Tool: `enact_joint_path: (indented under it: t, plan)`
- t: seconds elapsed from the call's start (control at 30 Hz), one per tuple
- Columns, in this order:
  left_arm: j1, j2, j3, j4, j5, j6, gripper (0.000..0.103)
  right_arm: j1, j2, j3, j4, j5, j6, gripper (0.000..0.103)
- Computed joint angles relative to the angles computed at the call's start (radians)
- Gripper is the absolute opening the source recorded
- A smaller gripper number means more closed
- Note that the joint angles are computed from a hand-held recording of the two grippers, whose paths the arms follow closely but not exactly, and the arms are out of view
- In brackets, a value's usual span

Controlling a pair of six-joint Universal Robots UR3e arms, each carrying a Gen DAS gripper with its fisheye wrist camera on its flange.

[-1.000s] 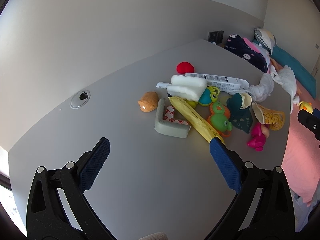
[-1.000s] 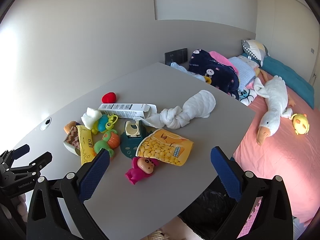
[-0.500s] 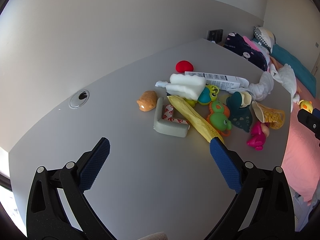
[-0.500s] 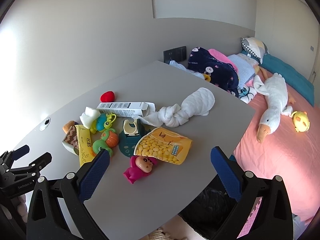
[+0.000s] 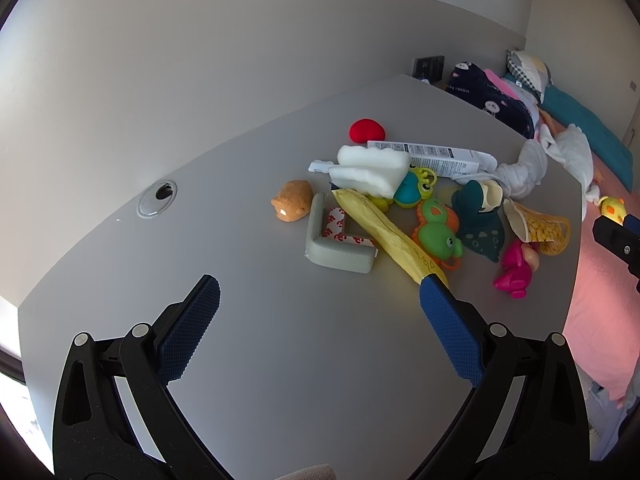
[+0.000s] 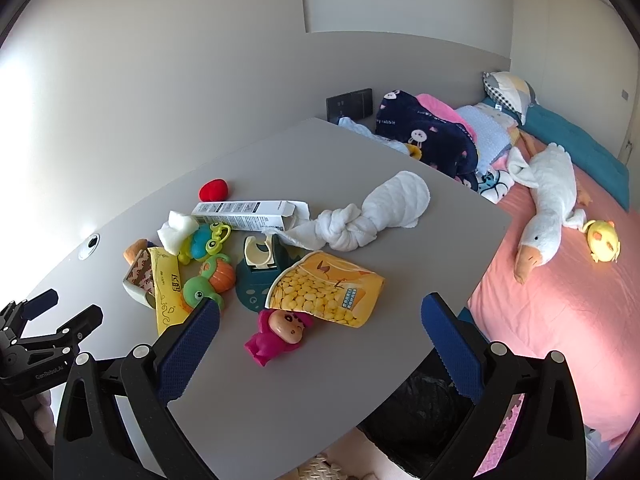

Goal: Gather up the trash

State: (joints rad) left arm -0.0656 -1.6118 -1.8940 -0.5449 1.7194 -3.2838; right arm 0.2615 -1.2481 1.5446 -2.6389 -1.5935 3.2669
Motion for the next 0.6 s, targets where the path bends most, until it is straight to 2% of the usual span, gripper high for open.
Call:
enact_joint_path:
  t: [0.6]
  plan:
    - [0.001,-0.022,0.019,-0.009,-0.003,0.002,0.097,-0.010,0.021,-0.017,0.018,0.010,0.002,0.100]
